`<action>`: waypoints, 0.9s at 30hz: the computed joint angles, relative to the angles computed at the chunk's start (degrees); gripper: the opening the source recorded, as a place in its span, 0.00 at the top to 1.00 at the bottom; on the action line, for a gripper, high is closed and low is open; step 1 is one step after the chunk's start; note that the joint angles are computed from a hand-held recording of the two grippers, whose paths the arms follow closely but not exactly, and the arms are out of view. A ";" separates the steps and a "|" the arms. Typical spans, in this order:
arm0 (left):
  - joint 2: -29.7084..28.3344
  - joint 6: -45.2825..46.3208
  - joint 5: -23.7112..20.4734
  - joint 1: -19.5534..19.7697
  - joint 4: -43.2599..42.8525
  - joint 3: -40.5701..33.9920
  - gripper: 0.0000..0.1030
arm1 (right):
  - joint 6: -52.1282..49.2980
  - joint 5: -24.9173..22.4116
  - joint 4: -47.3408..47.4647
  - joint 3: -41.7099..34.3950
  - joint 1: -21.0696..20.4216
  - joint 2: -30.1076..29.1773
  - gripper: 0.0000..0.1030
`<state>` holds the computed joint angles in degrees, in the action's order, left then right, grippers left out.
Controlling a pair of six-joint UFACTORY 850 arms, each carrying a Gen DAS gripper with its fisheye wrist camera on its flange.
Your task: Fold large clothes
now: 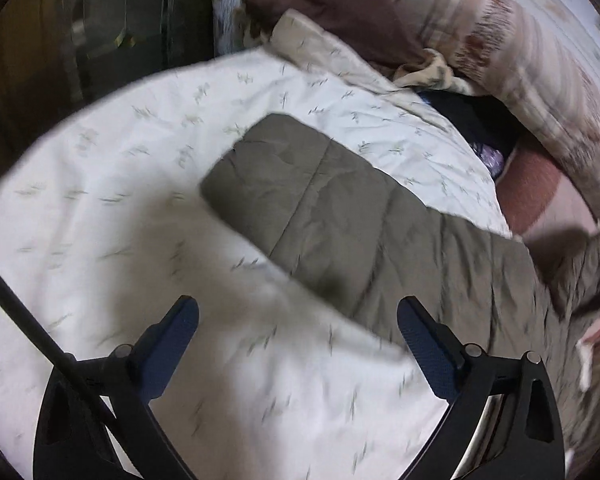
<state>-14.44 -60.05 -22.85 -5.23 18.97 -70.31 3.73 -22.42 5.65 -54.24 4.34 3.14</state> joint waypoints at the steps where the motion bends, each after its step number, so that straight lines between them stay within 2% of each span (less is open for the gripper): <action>1: -1.53 5.02 1.50 1.18 -5.99 -0.83 0.07 | 0.21 -0.14 0.01 -0.14 -0.32 -0.63 0.21; 4: -4.81 15.63 4.30 3.45 -18.40 -2.88 0.10 | 0.90 -0.06 0.53 -0.44 -1.25 -2.09 0.21; 6: -6.06 19.12 5.87 4.42 -22.97 -3.73 0.10 | 1.23 0.22 0.39 -0.66 -1.48 -2.84 0.21; 9: -7.99 17.56 7.11 5.21 -23.93 -5.78 0.10 | 1.83 0.94 -1.50 -0.88 -1.24 -3.61 0.21; 12: -9.83 13.16 5.16 5.22 -18.93 -8.69 0.12 | 4.99 1.33 -6.05 -1.07 -0.35 -4.31 0.21; 13: -10.62 9.71 3.02 4.76 -14.43 -10.19 0.29 | 5.28 1.38 -6.68 -1.10 -0.22 -4.55 0.21; 14: -11.36 5.98 -0.04 4.35 -9.69 -11.68 0.63 | 5.51 1.40 -7.14 -1.15 -0.13 -4.83 0.21; 15: -11.83 4.19 -2.28 3.97 -7.36 -12.63 0.73 | 5.85 1.42 -7.61 -1.17 -0.08 -5.03 0.21; 17: -10.88 2.92 -2.44 3.75 -6.24 -11.99 0.81 | 5.60 1.54 -7.76 -1.06 -0.06 -5.12 0.21; 22: -7.83 -2.76 -4.76 1.21 1.86 -12.02 0.84 | 0.59 2.32 -4.13 -0.28 -0.54 -4.01 0.22; 25: -5.31 -5.42 -5.74 -1.94 7.44 -12.38 0.85 | -3.70 3.34 -0.69 0.86 -1.12 -1.94 0.22; 27: -4.14 -5.79 -6.95 -5.25 11.00 -13.76 0.86 | -3.19 3.89 -2.33 1.57 -1.22 -0.45 0.22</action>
